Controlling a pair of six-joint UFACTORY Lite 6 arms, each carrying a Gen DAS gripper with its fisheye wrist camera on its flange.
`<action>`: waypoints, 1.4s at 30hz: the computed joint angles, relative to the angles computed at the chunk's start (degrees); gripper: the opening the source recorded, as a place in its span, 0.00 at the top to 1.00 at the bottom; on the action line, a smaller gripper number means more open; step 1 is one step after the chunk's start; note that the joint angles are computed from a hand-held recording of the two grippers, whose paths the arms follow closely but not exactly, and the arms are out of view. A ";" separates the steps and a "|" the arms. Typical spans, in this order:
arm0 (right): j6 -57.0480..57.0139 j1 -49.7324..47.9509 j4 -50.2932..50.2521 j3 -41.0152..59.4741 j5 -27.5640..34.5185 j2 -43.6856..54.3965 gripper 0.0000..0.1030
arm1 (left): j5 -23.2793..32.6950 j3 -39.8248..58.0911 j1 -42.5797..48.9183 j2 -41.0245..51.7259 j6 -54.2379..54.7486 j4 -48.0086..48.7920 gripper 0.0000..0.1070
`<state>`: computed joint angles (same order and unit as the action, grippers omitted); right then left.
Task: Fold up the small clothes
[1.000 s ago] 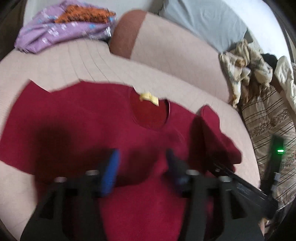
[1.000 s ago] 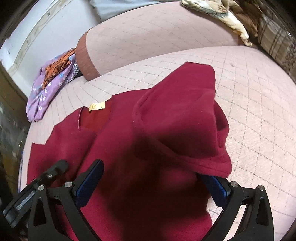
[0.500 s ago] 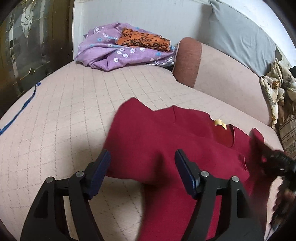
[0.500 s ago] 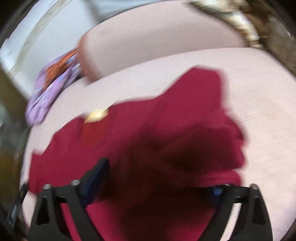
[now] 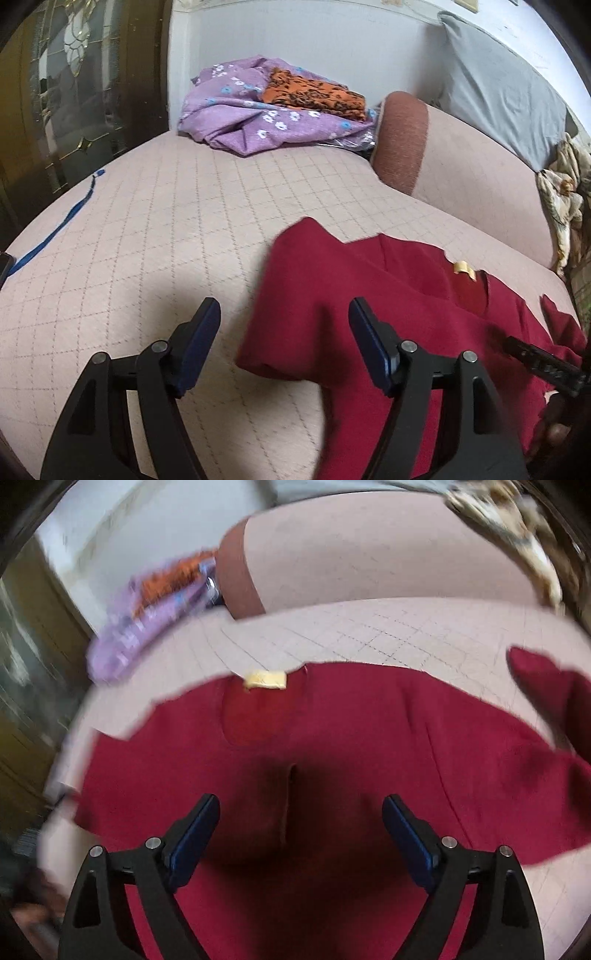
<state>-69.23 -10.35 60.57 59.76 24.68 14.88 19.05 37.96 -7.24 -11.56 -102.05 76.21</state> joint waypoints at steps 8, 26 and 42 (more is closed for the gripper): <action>-11.27 2.93 8.85 1.97 -2.15 4.65 0.92 | 0.22 -0.85 2.77 -0.62 -6.47 4.25 0.33; -1.18 -8.60 -3.29 11.43 -7.30 8.82 0.92 | 1.64 2.27 -3.57 4.71 -7.87 6.48 0.33; -8.11 -0.36 0.78 6.08 -4.55 7.87 0.53 | 1.12 11.70 -1.50 19.70 6.88 -7.29 0.21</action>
